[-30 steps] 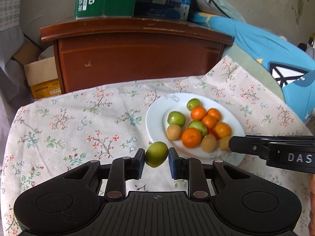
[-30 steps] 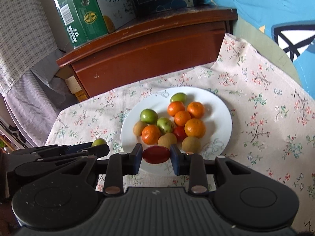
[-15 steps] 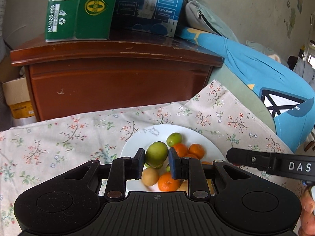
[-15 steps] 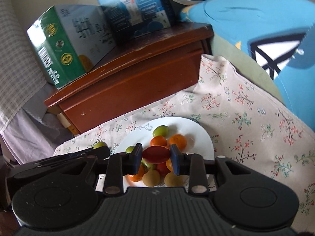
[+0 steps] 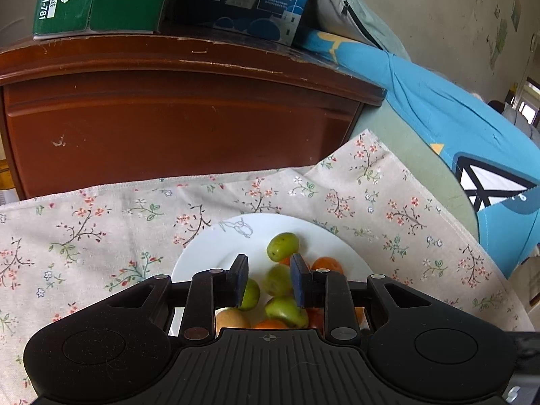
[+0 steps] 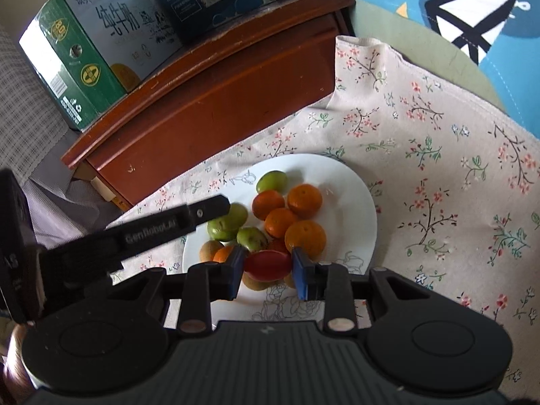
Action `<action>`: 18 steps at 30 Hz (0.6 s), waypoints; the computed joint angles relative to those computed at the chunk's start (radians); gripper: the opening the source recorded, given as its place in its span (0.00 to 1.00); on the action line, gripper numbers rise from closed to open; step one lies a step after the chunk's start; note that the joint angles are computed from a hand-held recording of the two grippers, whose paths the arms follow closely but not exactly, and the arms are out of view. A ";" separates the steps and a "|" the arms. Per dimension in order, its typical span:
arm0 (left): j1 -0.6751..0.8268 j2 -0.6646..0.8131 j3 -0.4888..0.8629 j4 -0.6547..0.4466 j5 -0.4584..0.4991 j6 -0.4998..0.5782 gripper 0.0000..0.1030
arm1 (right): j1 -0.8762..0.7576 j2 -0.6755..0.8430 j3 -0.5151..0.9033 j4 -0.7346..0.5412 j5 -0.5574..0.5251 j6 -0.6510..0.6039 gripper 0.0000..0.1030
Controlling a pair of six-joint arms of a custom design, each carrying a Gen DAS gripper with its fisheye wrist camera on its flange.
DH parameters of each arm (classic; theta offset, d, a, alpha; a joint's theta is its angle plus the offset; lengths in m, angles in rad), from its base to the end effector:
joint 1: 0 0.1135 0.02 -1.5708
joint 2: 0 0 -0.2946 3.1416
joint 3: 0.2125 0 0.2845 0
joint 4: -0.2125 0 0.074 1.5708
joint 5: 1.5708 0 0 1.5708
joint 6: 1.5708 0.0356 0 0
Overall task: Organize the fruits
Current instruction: 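Open left tool over the plate while right tool releases the tomato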
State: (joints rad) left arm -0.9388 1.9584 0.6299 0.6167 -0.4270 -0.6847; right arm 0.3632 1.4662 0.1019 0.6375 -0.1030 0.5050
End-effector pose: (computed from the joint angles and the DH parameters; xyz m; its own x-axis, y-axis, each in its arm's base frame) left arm 0.2109 -0.2631 0.0612 -0.6462 -0.0918 -0.7576 0.1813 0.9458 -0.2693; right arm 0.1733 0.0698 0.0739 -0.7493 0.2301 -0.6210 -0.0716 0.9041 0.4213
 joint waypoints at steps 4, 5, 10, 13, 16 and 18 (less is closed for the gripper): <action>-0.005 -0.033 -0.004 -0.031 -0.034 -0.027 0.48 | 0.007 0.035 0.004 0.016 -0.010 0.001 0.33; -0.010 -0.043 -0.007 -0.043 -0.052 -0.036 0.60 | 0.011 0.044 0.004 0.026 -0.005 0.002 0.33; -0.034 -0.123 -0.015 -0.135 -0.097 -0.052 0.71 | 0.020 0.064 0.009 0.036 0.017 0.005 0.34; -0.064 -0.187 -0.029 -0.204 -0.144 -0.075 0.82 | 0.005 0.026 0.006 0.014 0.013 0.007 0.35; -0.090 -0.259 -0.045 -0.287 -0.175 -0.098 0.87 | -0.016 -0.043 0.002 -0.035 0.023 0.022 0.44; -0.110 -0.309 -0.060 -0.340 -0.196 -0.111 0.87 | -0.039 -0.076 0.002 -0.064 0.013 0.031 0.45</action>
